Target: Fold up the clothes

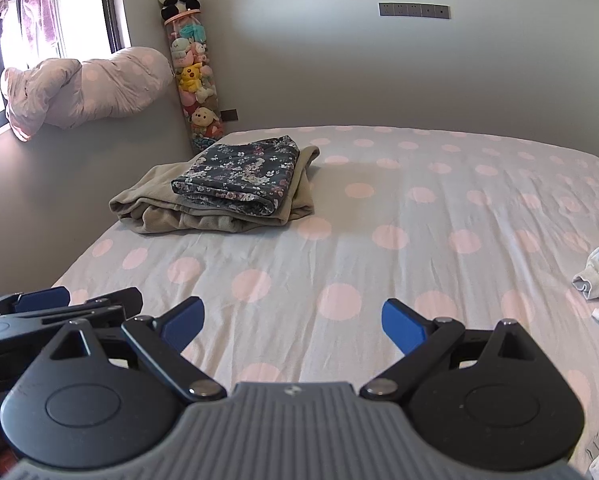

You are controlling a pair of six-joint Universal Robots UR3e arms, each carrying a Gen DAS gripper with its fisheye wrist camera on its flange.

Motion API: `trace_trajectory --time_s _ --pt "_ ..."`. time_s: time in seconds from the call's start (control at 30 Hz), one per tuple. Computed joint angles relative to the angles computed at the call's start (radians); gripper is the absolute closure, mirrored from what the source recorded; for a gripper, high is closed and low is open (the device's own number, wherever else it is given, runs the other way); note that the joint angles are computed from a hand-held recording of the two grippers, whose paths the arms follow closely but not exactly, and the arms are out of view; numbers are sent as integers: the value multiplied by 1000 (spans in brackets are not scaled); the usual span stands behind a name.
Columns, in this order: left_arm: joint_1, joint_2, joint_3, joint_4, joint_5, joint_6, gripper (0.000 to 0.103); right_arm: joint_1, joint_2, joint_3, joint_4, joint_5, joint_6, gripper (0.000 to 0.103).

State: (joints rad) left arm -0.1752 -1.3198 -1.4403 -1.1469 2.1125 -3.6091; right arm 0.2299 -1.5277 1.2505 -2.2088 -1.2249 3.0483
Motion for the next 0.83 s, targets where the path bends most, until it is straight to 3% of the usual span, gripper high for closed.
trace_trajectory --time_s 0.83 --pt "-93 -1 24 -30 64 -56 34 -72 -114 106 0 74 -34 7"
